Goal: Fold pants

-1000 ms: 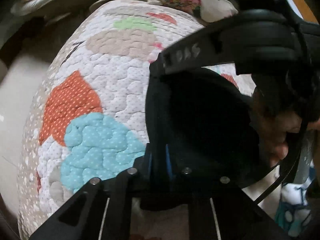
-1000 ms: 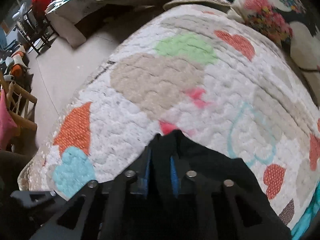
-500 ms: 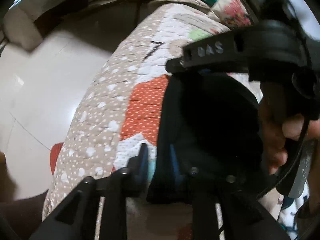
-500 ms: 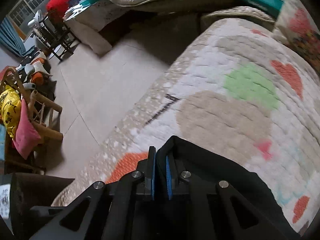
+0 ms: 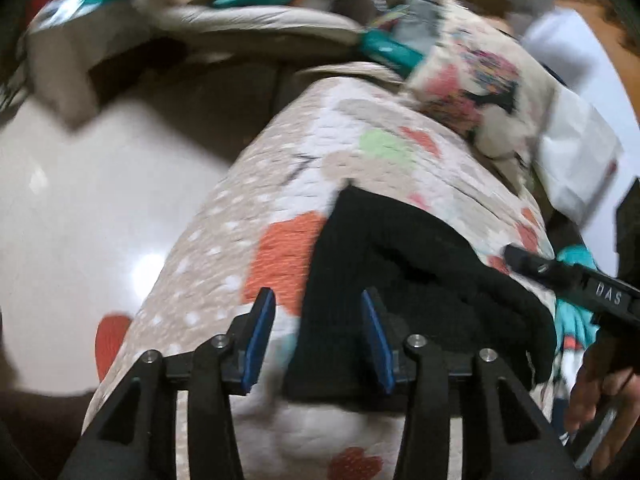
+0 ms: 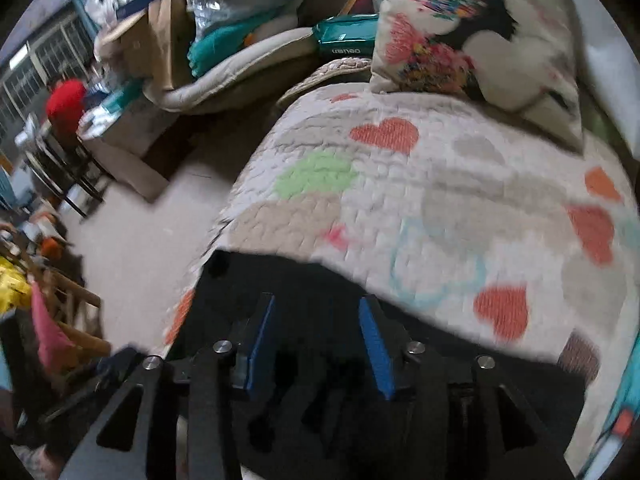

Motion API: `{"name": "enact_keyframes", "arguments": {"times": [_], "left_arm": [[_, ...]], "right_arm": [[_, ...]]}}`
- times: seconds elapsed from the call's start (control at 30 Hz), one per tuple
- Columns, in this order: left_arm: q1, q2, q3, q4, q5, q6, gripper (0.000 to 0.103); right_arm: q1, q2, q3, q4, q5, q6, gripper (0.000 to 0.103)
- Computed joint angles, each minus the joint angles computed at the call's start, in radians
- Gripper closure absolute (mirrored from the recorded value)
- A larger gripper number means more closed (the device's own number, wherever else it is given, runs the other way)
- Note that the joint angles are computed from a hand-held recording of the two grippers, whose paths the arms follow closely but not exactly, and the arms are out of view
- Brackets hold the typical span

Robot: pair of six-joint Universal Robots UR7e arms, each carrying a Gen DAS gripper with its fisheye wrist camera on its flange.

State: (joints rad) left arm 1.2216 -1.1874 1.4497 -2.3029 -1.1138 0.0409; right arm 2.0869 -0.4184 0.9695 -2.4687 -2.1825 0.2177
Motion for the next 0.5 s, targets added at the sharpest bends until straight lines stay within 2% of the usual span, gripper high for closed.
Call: {"name": "enact_keyframes", "arguments": {"times": [0.03,0.13,0.17,0.2,0.23,0.27,0.3,0.37,0.43,0.5], "left_arm": [[-0.009,-0.002,0.018,-0.01,-0.001,0.033,0.051],[-0.021,0.022,0.035,0.054,0.041,0.087,0.05],[-0.022,0.032,0.033,0.077,0.055,0.094,0.05],[-0.024,0.033,0.045,0.073,0.072,0.12,0.05],[-0.03,0.023,0.072,0.037,0.088,0.168,0.05],[-0.034,0.013,0.086,0.03,0.095,0.193,0.049],[-0.036,0.01,0.088,0.037,0.096,0.199,0.048],[-0.026,0.011,0.082,0.037,0.077,0.18,0.046],[-0.024,0.021,0.067,0.044,0.062,0.156,0.046],[-0.019,0.017,0.063,0.048,0.032,0.132,0.046]], "right_arm": [[-0.003,-0.008,0.026,-0.025,0.048,0.014,0.065],[-0.018,0.004,0.084,-0.089,0.142,0.067,0.065],[-0.023,0.012,0.082,-0.065,0.135,0.084,0.065],[-0.023,0.034,0.054,0.0,0.085,0.106,0.066],[-0.018,0.055,0.036,0.06,-0.006,0.11,0.068],[-0.012,0.063,0.032,0.078,-0.066,0.101,0.072],[-0.008,0.053,0.058,0.055,-0.092,0.087,0.078],[0.001,0.04,0.069,0.094,-0.15,0.157,0.079],[0.009,0.028,0.083,0.059,-0.16,0.168,0.082],[0.013,0.025,0.085,-0.055,-0.098,0.098,0.082]]}}
